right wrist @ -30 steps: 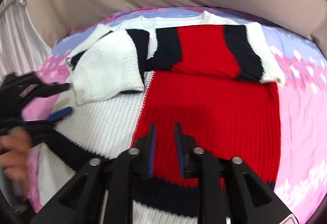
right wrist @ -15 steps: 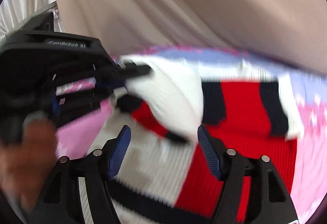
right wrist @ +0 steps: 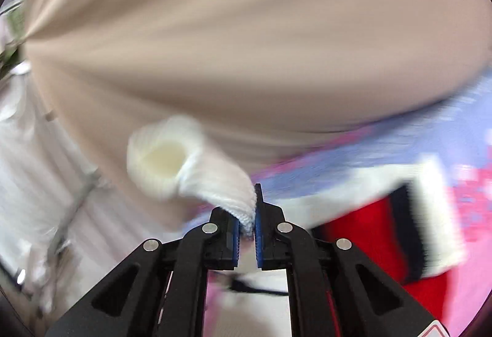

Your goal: Fold small clothes

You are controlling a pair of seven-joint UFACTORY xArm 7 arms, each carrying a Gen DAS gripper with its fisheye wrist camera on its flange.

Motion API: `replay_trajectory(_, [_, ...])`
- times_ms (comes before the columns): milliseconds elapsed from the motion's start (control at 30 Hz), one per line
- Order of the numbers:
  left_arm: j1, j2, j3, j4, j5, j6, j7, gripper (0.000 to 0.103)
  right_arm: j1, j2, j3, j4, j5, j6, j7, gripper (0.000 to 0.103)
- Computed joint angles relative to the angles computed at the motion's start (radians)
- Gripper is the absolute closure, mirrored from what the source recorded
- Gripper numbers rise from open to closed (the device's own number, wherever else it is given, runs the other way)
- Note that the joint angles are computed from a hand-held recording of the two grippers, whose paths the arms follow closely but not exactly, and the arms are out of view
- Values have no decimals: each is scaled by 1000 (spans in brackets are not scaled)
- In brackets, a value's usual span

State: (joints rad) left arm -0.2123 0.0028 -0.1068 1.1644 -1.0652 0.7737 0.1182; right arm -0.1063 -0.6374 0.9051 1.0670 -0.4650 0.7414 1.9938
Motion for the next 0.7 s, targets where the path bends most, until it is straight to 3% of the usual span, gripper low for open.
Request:
replay_trajectory(67, [-7,50,-9,14,13,-26,-56,35,124,10,-61,-135,152,93,3,95])
replay_trajectory(133, [-6,92,-21,38,8,-22,-98,35,221,28,-109,-259,209,27,87,95])
replay_trajectory(267, [3,98,-39,30,-17,-14,-151,35,258,25,-105,-350,178,-83,229,89])
replay_trajectory(367, [-14,92,-46,9,29,-76,-181,37,281,43,-129,-329,138,-47,244,82])
replay_trajectory(433, [-20,93,-50,7,35,-110,-179,83,303,56,-149,-317,117,-22,254,76])
replay_trajectory(467, [-20,125,-52,43,35,-110,-166,94,310,79,-159,-301,107,-9,252,77])
replay_trajectory(533, [-12,130,-56,78,38,-131,-127,96,365,118,-234,-288,101,5,199,94])
replay_trajectory(600, [-16,104,-59,96,58,-233,-83,96,369,190,-272,-190,55,36,69,94])
replay_trajectory(633, [-15,86,-61,105,45,-289,-41,96,364,210,-283,-131,-21,32,35,94])
replay_trajectory(700, [-11,56,-56,102,0,-363,-4,95,310,173,-270,-94,-184,-88,92,95])
